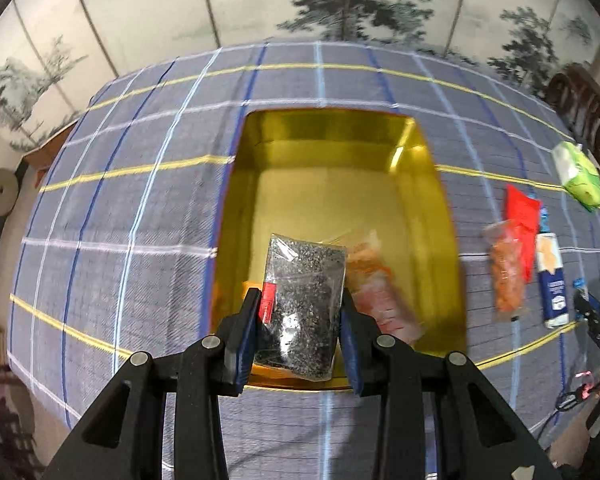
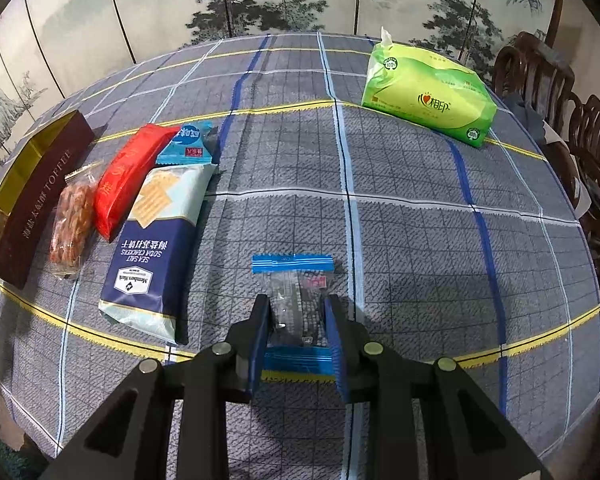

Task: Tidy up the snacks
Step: 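Carry the dark tea-leaf bag into the tin box and open the left tool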

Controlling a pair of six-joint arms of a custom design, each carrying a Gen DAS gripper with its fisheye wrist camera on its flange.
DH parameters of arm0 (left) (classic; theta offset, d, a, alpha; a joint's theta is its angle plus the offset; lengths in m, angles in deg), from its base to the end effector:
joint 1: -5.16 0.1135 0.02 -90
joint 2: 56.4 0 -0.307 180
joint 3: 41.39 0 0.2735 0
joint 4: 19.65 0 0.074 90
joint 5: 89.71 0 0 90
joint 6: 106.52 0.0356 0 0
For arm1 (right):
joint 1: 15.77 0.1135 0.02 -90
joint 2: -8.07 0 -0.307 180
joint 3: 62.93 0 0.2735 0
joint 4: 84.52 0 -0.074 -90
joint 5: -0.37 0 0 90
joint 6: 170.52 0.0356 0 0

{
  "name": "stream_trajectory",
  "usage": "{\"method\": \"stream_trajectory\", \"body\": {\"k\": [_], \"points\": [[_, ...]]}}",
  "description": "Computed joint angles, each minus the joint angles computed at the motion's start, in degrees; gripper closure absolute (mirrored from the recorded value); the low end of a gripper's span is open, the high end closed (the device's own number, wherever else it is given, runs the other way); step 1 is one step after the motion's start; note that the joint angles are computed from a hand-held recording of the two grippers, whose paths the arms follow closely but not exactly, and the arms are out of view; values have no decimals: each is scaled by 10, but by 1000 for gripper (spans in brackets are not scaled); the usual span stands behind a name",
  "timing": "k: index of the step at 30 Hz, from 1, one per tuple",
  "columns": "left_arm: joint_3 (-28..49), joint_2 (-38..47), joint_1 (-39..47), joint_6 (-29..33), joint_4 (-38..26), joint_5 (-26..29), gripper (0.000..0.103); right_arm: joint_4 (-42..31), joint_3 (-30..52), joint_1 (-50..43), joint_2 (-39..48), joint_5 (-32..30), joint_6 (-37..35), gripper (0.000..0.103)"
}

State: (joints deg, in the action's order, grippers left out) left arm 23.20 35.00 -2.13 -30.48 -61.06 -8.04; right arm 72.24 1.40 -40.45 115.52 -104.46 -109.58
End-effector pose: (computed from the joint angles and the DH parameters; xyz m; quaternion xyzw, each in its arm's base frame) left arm 0.3103 -0.0345 0.1956 -0.0707 0.9769 0.0354 0.1983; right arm 0.3265 -0.1400 0.1201 -0.0635 0.9689 0.0209 0.2383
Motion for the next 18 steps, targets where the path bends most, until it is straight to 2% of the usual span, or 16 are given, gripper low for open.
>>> {"method": "stream_trajectory", "body": {"k": [18], "points": [[-39, 22, 45, 15, 39, 19, 70, 15, -10, 13, -5, 28, 21, 76]]}}
